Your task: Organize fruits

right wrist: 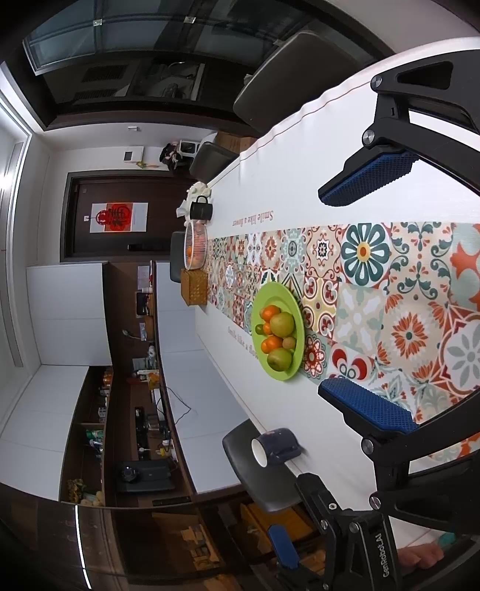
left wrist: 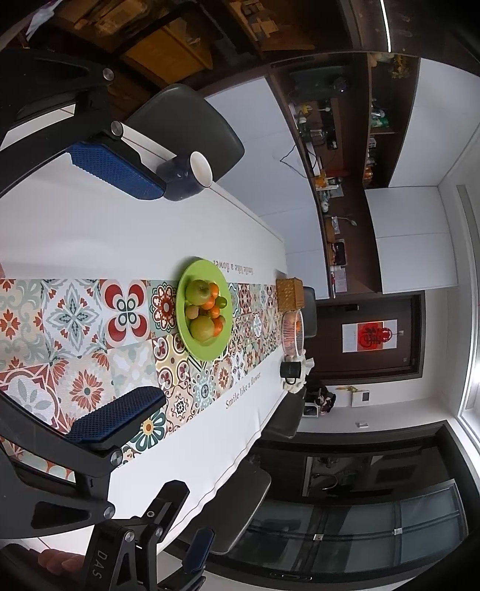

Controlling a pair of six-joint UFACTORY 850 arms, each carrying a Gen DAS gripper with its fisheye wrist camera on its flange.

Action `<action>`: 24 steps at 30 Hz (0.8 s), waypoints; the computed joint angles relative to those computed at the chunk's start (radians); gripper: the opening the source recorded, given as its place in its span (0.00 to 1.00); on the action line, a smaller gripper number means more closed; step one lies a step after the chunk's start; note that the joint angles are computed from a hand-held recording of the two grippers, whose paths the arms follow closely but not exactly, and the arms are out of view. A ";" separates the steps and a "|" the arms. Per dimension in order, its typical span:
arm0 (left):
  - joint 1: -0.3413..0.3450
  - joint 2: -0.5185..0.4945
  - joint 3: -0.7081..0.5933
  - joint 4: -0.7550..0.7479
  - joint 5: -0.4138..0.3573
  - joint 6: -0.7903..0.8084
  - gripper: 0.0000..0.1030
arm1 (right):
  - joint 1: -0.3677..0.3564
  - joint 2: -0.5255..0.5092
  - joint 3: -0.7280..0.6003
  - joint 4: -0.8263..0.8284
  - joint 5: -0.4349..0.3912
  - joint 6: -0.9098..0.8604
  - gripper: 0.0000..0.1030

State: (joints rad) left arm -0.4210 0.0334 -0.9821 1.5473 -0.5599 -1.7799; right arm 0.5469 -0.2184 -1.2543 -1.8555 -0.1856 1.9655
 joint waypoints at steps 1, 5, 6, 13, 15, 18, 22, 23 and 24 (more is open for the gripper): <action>-0.001 0.000 0.001 0.000 -0.002 -0.001 1.00 | 0.000 0.001 0.002 -0.010 0.000 0.011 0.92; 0.001 0.004 0.003 -0.007 0.006 0.004 1.00 | 0.002 0.005 0.007 0.010 -0.001 -0.007 0.92; 0.001 0.005 0.005 -0.008 0.005 0.004 1.00 | 0.002 0.007 0.009 0.014 0.000 -0.011 0.92; 0.003 0.008 0.008 -0.019 0.013 0.007 1.00 | 0.003 0.011 0.012 0.036 -0.001 -0.031 0.92; 0.003 0.007 0.006 -0.026 0.014 0.012 1.00 | 0.003 0.011 0.013 0.044 -0.002 -0.041 0.92; 0.001 0.007 0.008 -0.029 0.015 0.012 1.00 | 0.001 0.009 0.011 0.067 0.004 -0.063 0.92; 0.002 0.009 0.015 -0.008 0.028 -0.010 1.00 | -0.002 0.006 0.009 0.102 0.013 -0.095 0.92; 0.002 0.009 0.016 -0.005 0.027 -0.012 1.00 | -0.002 0.006 0.009 0.102 0.015 -0.095 0.92; 0.001 0.008 0.016 -0.007 0.025 -0.012 1.00 | -0.002 0.005 0.009 0.099 0.017 -0.093 0.92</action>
